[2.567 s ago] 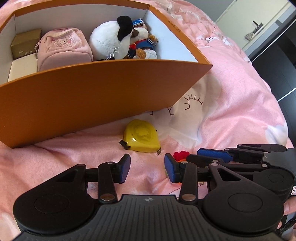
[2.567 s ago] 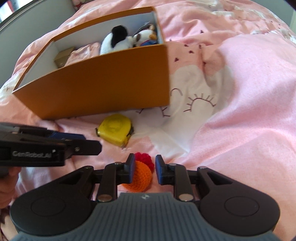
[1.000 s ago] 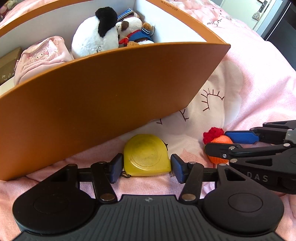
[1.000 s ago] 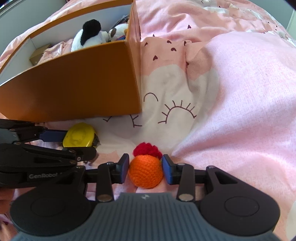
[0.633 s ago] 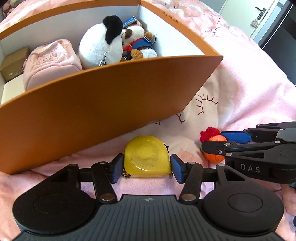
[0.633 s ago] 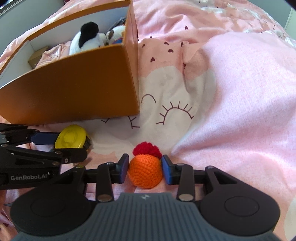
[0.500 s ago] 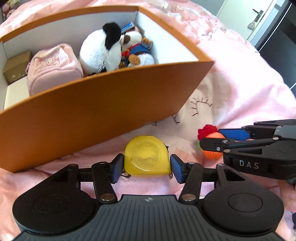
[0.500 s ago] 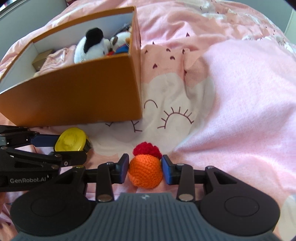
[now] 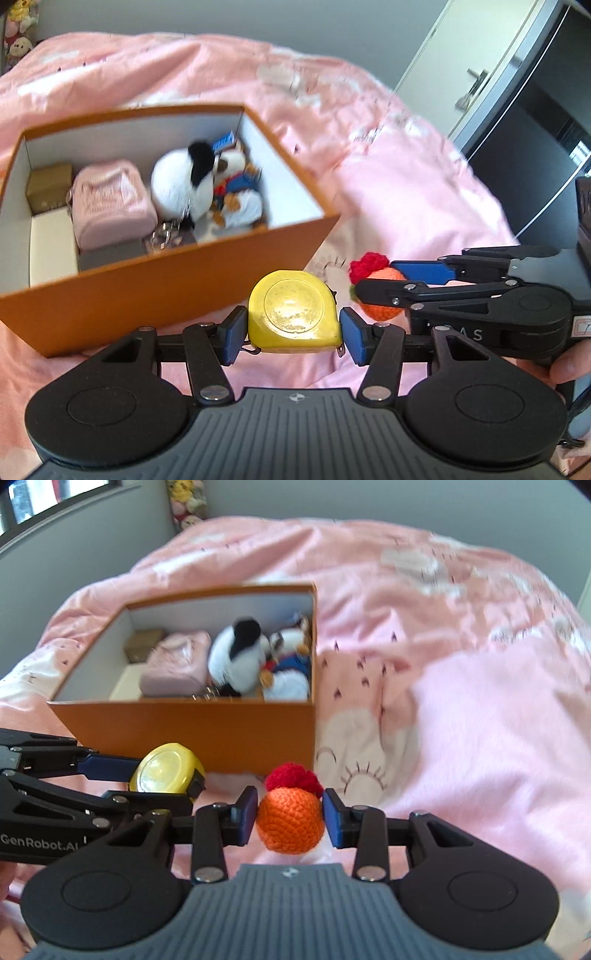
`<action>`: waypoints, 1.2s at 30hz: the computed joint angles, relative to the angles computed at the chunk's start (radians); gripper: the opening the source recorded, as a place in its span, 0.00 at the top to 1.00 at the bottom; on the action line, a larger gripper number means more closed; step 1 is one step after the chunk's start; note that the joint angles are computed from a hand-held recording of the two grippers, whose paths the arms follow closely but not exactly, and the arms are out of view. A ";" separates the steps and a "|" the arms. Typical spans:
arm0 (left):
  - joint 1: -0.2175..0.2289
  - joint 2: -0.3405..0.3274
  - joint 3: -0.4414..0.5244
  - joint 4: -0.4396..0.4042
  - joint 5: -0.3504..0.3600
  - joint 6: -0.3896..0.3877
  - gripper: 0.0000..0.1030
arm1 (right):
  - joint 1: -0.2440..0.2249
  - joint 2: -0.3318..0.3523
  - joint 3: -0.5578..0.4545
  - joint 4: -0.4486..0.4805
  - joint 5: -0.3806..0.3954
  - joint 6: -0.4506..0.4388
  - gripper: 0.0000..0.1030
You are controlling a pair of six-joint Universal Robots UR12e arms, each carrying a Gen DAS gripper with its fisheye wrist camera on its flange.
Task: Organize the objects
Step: 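Lift and carry the tape measure and crochet ball over the orange box, then lower the tape measure with the left tool while the right tool lowers the crochet ball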
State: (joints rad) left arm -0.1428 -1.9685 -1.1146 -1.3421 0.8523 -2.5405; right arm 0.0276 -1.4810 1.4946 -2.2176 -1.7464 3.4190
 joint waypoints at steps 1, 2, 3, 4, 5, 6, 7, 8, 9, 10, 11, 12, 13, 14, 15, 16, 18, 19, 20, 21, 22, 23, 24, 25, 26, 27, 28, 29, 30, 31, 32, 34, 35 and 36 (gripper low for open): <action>0.003 0.000 0.005 0.002 -0.014 -0.007 0.40 | 0.002 0.000 -0.005 -0.009 -0.005 -0.013 0.61; 0.006 -0.001 0.009 0.006 -0.028 -0.015 0.40 | 0.004 -0.001 -0.010 -0.017 -0.007 -0.025 0.61; 0.007 -0.003 0.016 0.015 -0.039 -0.029 0.40 | 0.005 -0.001 -0.014 -0.027 -0.007 -0.037 0.61; 0.009 -0.004 0.020 0.025 -0.048 -0.038 0.40 | 0.004 0.000 -0.020 -0.036 -0.005 -0.049 0.61; 0.011 -0.005 0.024 0.039 -0.056 -0.049 0.40 | 0.003 0.001 -0.027 -0.044 -0.001 -0.061 0.61; 0.012 -0.007 0.027 0.055 -0.062 -0.062 0.40 | 0.001 0.003 -0.034 -0.053 0.004 -0.073 0.61; 0.013 -0.009 0.032 0.068 -0.067 -0.074 0.40 | -0.001 0.006 -0.040 -0.061 0.009 -0.085 0.61; 0.015 -0.011 0.036 0.079 -0.072 -0.084 0.40 | -0.003 0.010 -0.048 -0.068 0.015 -0.095 0.61; 0.016 -0.015 0.042 0.088 -0.076 -0.093 0.40 | -0.006 0.015 -0.058 -0.074 0.021 -0.104 0.61; 0.016 -0.020 0.050 0.097 -0.076 -0.105 0.40 | -0.009 0.020 -0.065 -0.080 0.027 -0.115 0.61; 0.015 -0.026 0.058 0.104 -0.076 -0.118 0.40 | -0.010 0.026 -0.074 -0.085 0.030 -0.125 0.61; 0.017 -0.033 0.067 0.109 -0.077 -0.130 0.40 | -0.012 0.033 -0.084 -0.088 0.033 -0.135 0.61; 0.017 -0.040 0.078 0.111 -0.076 -0.140 0.40 | -0.013 0.042 -0.094 -0.089 0.033 -0.145 0.61; 0.017 -0.049 0.091 0.108 -0.075 -0.150 0.40 | -0.015 0.050 -0.105 -0.088 0.031 -0.154 0.61; 0.017 -0.060 0.107 0.105 -0.072 -0.163 0.40 | -0.017 0.059 -0.116 -0.087 0.033 -0.164 0.61; 0.017 -0.070 0.121 0.103 -0.070 -0.168 0.40 | -0.021 0.067 -0.127 -0.084 0.043 -0.173 0.61; 0.014 -0.093 0.156 0.089 -0.061 -0.172 0.40 | -0.033 0.084 -0.153 -0.060 0.081 -0.191 0.61; 0.013 -0.106 0.175 0.074 -0.056 -0.168 0.40 | -0.038 0.094 -0.168 -0.042 0.100 -0.202 0.61; 0.012 -0.120 0.196 0.050 -0.053 -0.157 0.40 | -0.043 0.105 -0.184 -0.017 0.113 -0.214 0.61; 0.012 -0.136 0.220 0.024 -0.048 -0.153 0.40 | -0.047 0.117 -0.202 0.011 0.121 -0.226 0.61; 0.010 -0.152 0.246 -0.008 -0.038 -0.145 0.40 | -0.051 0.129 -0.220 0.040 0.129 -0.236 0.61; 0.010 -0.166 0.268 -0.038 -0.032 -0.137 0.40 | -0.055 0.142 -0.239 0.069 0.138 -0.241 0.61; 0.010 -0.180 0.288 -0.059 -0.026 -0.137 0.40 | -0.060 0.154 -0.258 0.101 0.149 -0.247 0.61; 0.009 -0.193 0.307 -0.082 -0.017 -0.132 0.40 | -0.065 0.166 -0.275 0.132 0.161 -0.252 0.61; 0.008 -0.203 0.319 -0.096 -0.007 -0.134 0.40 | -0.069 0.178 -0.293 0.161 0.170 -0.256 0.61; 0.007 -0.212 0.330 -0.104 0.002 -0.137 0.40 | -0.072 0.191 -0.311 0.193 0.176 -0.264 0.61; 0.005 -0.221 0.342 -0.116 0.011 -0.136 0.40 | -0.075 0.203 -0.330 0.224 0.181 -0.274 0.61; 0.005 -0.229 0.353 -0.129 0.018 -0.135 0.40 | -0.076 0.215 -0.346 0.251 0.183 -0.281 0.61; 0.004 -0.236 0.361 -0.138 0.025 -0.135 0.40 | -0.076 0.228 -0.365 0.280 0.181 -0.294 0.61; 0.002 -0.240 0.365 -0.144 0.031 -0.135 0.40 | -0.075 0.240 -0.381 0.304 0.176 -0.307 0.61; 0.001 -0.243 0.369 -0.149 0.035 -0.135 0.40 | -0.075 0.252 -0.396 0.327 0.172 -0.324 0.61; -0.001 -0.249 0.374 -0.160 0.037 -0.130 0.40 | -0.072 0.276 -0.430 0.372 0.166 -0.347 0.61; -0.002 -0.251 0.376 -0.165 0.037 -0.126 0.40 | -0.071 0.290 -0.450 0.399 0.164 -0.357 0.61; -0.003 -0.254 0.380 -0.172 0.038 -0.123 0.40 | -0.070 0.304 -0.472 0.431 0.165 -0.374 0.61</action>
State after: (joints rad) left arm -0.1455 -2.2226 -0.7347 -1.5146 0.8906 -2.6636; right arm -0.0420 -1.1766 1.0228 -1.7867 -1.5817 3.0450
